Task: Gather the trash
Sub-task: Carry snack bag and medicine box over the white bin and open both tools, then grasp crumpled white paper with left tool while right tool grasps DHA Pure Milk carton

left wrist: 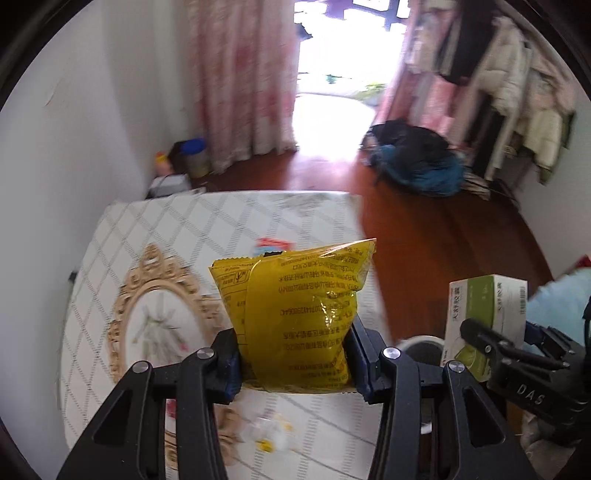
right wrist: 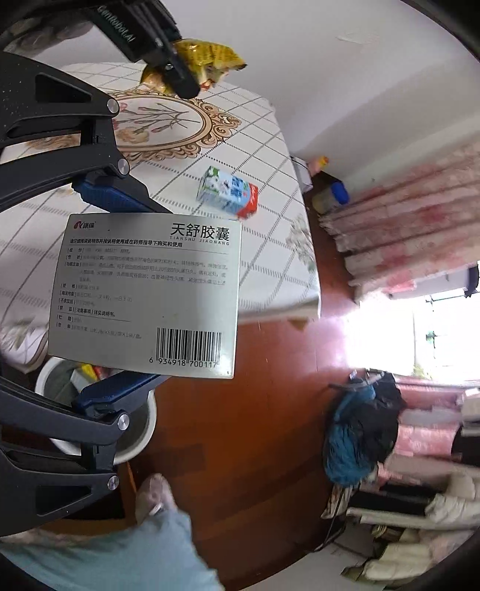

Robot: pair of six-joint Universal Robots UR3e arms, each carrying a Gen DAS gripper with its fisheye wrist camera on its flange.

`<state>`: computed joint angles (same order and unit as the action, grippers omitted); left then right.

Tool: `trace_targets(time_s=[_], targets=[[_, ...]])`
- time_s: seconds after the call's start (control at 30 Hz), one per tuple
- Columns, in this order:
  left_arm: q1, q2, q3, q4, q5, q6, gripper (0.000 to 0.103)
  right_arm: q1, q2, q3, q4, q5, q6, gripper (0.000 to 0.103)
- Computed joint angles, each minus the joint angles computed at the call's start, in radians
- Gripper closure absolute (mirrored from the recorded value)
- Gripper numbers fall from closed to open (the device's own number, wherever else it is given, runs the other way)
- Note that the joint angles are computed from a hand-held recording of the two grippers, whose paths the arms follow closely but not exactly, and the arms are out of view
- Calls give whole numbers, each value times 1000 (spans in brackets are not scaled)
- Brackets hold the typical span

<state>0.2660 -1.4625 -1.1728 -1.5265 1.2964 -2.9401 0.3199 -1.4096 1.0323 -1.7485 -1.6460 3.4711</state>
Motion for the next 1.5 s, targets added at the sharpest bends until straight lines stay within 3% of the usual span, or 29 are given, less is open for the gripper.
trace_targets(time_s=[0.2,0.33,0.47,0.6,0.97,1.0,1.03,1.1,1.17,1.23,1.33,1.5], targets=[[-248,-68,73,21,37,-115,60,-232,-370,312,36,76,-106,27],[-391,-156,100,53,66,-187,60,-479,-568,456,124,167,-255,27],[-510,-278,134,66,83,-249,60,-739,-696,596,192,271,-450,27],[-577,-383,164,65,72,-276,60,-889,-732,723,195,320,-571,27],[-625,-749,495,-120,-32,-277,58,-939,-571,982,-64,275,-607,27],[-624,-774,523,-138,-38,-282,46,-938,-546,989,-82,272,-606,27],[-621,-786,530,-138,-47,-285,24,-932,-527,995,-95,271,-602,26],[-609,-773,480,-109,-57,-284,4,-913,-487,1000,-117,266,-593,24],[-600,-769,480,-121,-60,-283,4,-914,-458,1000,-126,275,-597,22],[-604,-761,474,-114,-35,-294,4,-938,-458,1010,-118,273,-614,0],[-603,-723,441,-97,2,-296,4,-919,-455,1008,-134,256,-587,0],[-614,-593,311,-13,153,-311,4,-887,-508,984,-98,227,-559,0]])
